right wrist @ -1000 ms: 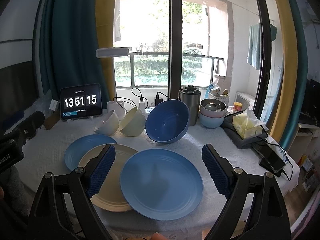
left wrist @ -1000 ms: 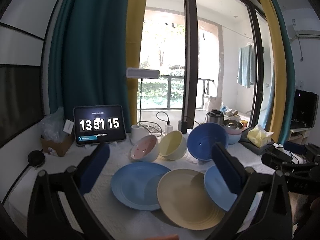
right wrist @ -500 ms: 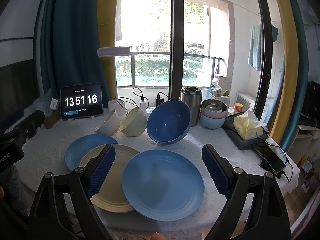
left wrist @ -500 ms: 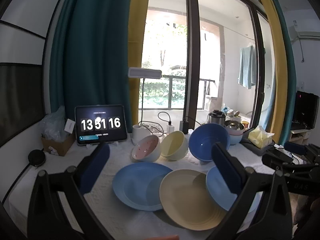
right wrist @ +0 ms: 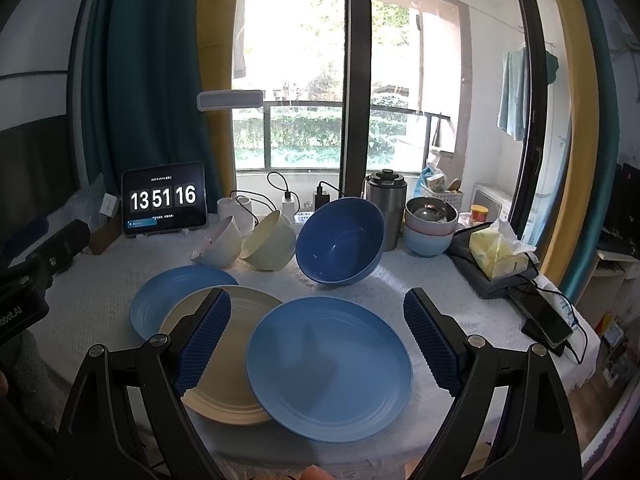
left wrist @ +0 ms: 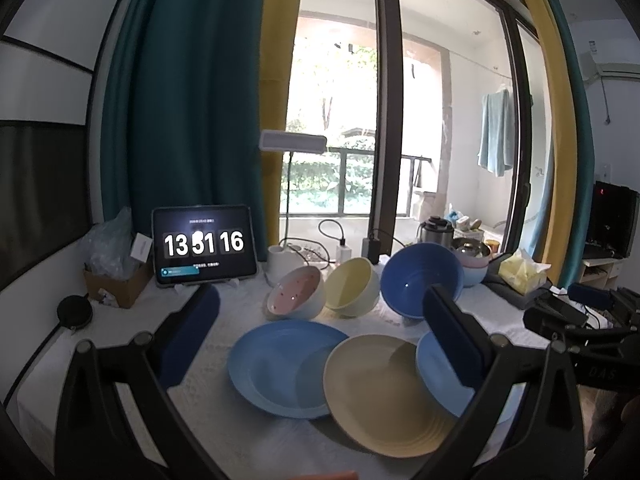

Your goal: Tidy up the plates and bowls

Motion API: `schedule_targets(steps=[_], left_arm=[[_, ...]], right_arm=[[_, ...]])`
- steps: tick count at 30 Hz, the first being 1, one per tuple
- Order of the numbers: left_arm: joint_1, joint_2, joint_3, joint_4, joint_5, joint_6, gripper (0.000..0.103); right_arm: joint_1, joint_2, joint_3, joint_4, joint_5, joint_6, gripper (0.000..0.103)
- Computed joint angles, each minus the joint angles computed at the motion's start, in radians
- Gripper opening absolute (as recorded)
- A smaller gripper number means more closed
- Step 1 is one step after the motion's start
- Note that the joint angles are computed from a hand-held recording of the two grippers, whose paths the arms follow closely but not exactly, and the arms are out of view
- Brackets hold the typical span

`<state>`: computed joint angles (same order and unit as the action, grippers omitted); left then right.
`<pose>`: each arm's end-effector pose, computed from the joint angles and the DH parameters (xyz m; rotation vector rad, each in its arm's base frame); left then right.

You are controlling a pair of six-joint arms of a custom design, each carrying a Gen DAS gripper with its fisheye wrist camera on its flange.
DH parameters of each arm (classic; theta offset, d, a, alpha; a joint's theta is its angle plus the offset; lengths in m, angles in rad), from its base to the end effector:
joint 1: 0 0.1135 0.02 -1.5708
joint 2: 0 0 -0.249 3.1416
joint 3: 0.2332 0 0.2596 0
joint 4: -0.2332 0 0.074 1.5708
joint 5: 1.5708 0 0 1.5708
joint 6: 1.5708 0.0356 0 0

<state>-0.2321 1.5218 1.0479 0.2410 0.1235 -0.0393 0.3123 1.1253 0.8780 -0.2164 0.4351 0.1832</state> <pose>0.3555 -0.0885 0.2751 0.2623 1.7932 -0.3045 0.2590 0.0679 0.2870 0.1417 1.9855 -0.1238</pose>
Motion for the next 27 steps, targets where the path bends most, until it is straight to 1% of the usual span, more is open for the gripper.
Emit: schedule_targets(steps=[11,20,27], left_arm=[[0.005,0.027,0.018,-0.044,-0.007,0.012,0.102],[0.014,0.061,0.025,-0.076,-0.011,0.022,0.102],[0.026,0.104,0.04,-0.104,-0.01,0.034,0.102]], right_arm=[[-0.003,0.044,-0.003,0.009,-0.026,0.021,0.091],[0.001,0.117,0.016,0.009,-0.058,0.045,0.091],[0.011,0.194,0.036,0.006,-0.132,0.062,0.091]])
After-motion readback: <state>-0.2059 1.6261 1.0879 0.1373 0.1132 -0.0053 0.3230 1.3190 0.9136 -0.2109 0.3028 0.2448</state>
